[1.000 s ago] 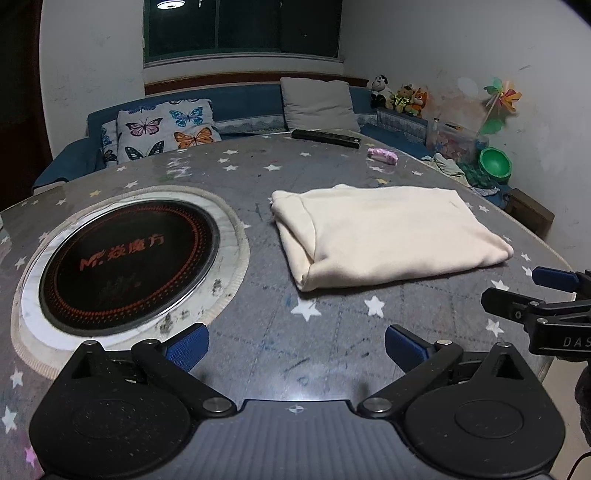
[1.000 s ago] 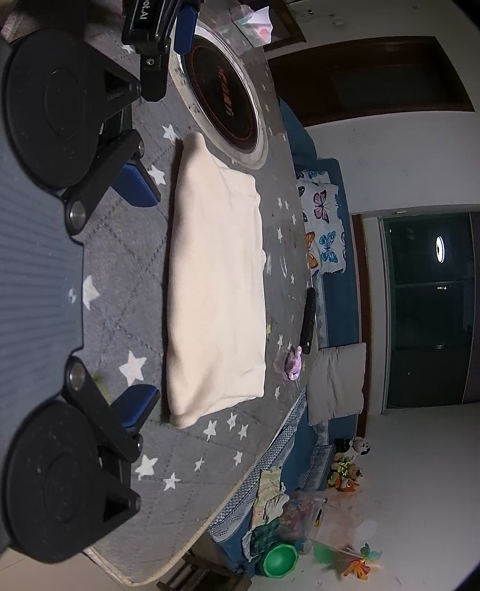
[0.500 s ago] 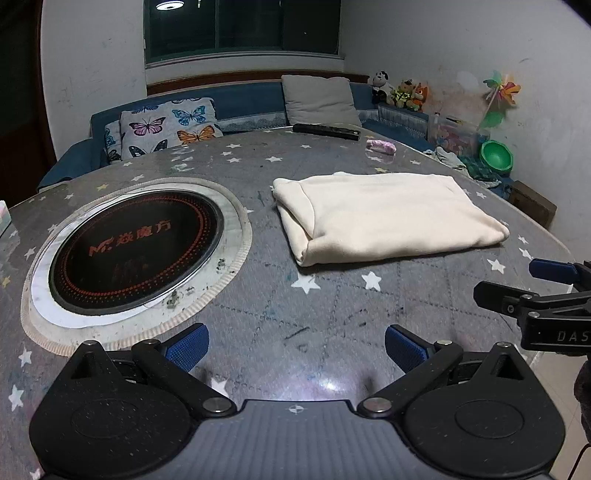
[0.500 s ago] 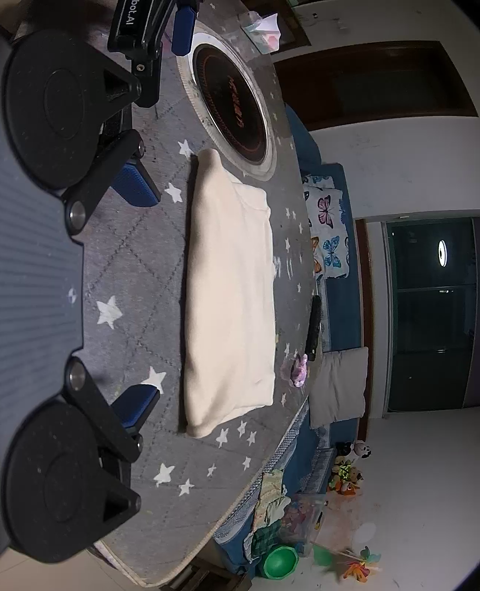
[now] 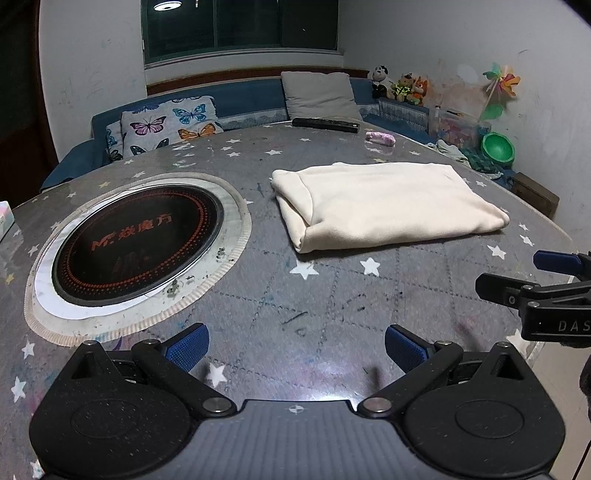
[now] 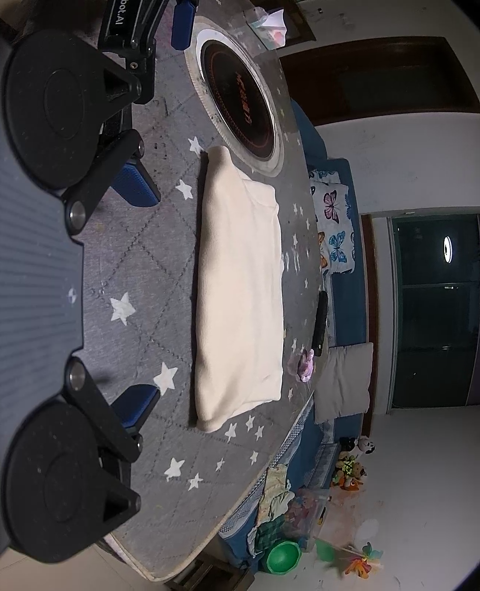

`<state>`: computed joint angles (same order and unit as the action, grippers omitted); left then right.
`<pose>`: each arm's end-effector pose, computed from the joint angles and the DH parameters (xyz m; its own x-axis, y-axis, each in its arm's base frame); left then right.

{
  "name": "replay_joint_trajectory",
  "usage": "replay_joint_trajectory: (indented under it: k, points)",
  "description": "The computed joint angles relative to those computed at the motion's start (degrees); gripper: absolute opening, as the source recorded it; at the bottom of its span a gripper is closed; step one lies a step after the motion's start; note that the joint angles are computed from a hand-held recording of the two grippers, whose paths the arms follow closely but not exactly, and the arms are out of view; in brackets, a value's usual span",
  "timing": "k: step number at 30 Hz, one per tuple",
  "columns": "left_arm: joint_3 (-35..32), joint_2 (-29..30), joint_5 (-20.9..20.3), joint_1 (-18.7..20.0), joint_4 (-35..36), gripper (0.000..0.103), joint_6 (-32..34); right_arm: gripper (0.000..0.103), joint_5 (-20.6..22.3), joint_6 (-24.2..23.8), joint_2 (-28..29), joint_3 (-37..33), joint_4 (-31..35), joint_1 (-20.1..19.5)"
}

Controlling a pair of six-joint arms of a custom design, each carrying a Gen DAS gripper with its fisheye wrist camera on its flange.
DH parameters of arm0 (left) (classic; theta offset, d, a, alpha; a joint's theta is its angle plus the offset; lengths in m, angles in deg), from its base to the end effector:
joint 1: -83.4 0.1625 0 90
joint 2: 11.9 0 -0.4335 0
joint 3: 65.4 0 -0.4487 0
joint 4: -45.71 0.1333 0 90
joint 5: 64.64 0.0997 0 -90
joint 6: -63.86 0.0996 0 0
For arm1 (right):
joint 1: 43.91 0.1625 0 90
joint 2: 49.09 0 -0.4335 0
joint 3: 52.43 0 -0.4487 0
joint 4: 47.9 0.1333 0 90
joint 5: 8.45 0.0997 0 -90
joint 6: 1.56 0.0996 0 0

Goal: Fold clothes

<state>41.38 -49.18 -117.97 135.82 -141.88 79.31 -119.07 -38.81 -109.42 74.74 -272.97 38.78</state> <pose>-0.2300 -0.6150 -0.0187 -0.6347 0.4429 -0.6333 0.7336 0.6029 -0.3135 0.0319 -0.5229 0.1846 -0.7344 0.1303 0.6661 -0.4992 0.5613 -0.6602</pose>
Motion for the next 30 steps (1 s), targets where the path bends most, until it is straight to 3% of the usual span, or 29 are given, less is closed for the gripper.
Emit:
replay_joint_trajectory:
  k: [30]
  points:
    - [1.38,-0.37,-0.31,-0.62,-0.64,0.103,-0.2,0.103,0.07,-0.31,-0.43,1.51,-1.33,0.41]
